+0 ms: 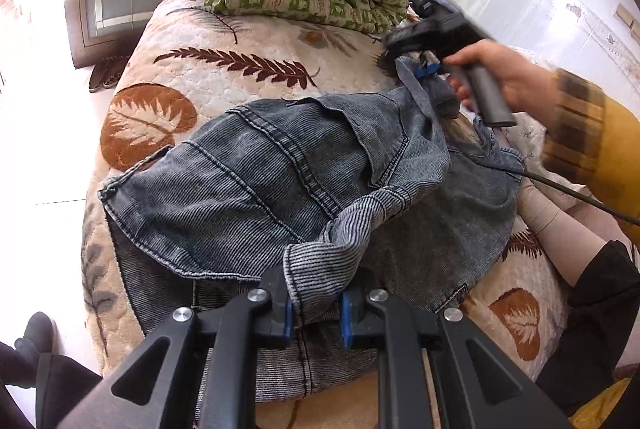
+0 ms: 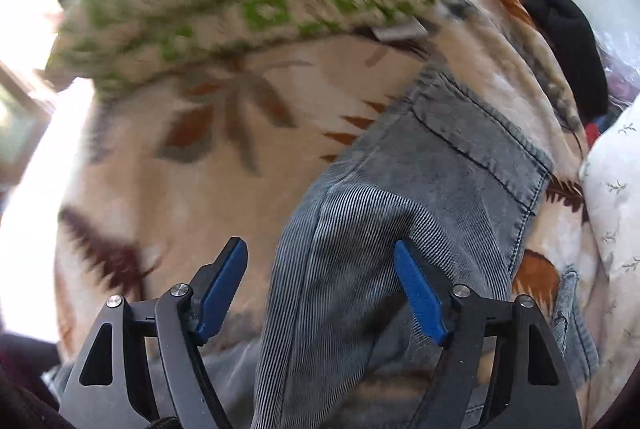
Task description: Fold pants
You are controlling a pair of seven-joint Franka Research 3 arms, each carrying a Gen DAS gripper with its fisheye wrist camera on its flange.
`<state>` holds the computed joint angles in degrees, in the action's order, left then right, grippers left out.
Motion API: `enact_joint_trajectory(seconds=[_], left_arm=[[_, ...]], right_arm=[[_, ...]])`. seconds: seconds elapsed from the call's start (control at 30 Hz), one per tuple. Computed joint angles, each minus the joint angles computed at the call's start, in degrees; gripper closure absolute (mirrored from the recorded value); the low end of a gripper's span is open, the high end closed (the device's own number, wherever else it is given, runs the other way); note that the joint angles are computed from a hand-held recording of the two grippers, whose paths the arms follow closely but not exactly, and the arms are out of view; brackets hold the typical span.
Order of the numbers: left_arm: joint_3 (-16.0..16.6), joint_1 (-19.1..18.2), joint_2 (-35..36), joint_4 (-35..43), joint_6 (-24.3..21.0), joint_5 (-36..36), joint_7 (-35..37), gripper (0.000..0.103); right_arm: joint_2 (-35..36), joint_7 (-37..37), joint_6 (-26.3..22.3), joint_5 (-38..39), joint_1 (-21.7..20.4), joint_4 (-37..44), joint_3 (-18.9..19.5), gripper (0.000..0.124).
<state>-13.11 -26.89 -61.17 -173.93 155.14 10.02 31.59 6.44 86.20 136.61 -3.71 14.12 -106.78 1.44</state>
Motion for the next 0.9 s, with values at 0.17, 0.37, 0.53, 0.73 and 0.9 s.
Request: enact_joint_trajectory(seconds=[0.17,0.37,0.53,0.73,0.9], left_arm=[[0.2,-0.1,0.3,-0.2,0.8,0.0,0.3,0.085],[-0.8,0.4,0.6,0.2,0.3,0.4,-0.6,0.084],[-2.4,0.6,-0.3,1.3,-3.9,1.1,-2.0,0.085],[-3.1,0.0,-4.3,2.7,-10.4,2.8,-2.0,0.084],[-2.8,-2.2,-4.6,4.6,-17.4,3.3,1.5,0.084]], right_arm=[[-2.2,-1.9,5.6,-5.2,-1.0,-5.6,-1.2,0.114],[-11.3,-18.6,9.2,10.5,-6.8,-13.8,-3.3,0.115],[-18.1,-24.9,9.5,11.1,-9.8,-20.7,-4.1,0.115],[-24.9,-29.9,10.0,11.3,-11.7,-28.1,-4.3,0.115],[-29.7,-32.7,7.9,14.2,-12.4,-33.1,-5.8,0.115]])
